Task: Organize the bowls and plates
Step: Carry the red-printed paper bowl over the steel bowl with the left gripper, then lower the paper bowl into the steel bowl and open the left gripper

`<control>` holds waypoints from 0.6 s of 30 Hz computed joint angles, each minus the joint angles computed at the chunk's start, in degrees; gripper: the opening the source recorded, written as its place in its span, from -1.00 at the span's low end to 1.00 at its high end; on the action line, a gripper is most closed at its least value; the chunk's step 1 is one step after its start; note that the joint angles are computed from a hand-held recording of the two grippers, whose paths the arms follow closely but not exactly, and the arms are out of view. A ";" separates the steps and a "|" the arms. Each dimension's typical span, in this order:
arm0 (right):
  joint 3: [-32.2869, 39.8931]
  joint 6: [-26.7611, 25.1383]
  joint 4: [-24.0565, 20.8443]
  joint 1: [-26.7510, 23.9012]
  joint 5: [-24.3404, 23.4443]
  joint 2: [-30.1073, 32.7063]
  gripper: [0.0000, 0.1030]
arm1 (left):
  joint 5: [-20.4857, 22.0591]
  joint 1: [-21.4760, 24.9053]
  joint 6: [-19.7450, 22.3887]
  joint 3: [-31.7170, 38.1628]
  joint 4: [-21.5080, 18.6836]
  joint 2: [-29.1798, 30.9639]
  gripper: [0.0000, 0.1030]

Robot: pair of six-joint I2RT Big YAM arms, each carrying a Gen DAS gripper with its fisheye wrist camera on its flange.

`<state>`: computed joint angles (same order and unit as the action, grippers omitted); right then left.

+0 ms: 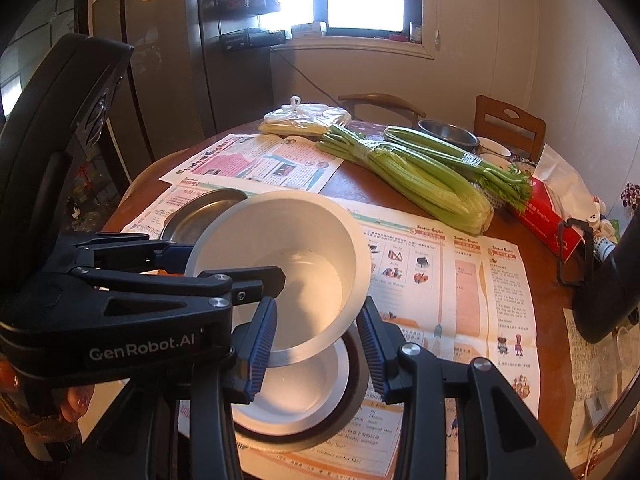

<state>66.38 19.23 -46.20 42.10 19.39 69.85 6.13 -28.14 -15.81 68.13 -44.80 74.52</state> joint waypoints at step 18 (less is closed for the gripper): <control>-3.36 1.44 -0.24 1.81 -1.33 -1.80 -0.18 | -0.50 -0.93 -0.76 -3.89 0.31 -1.77 -0.11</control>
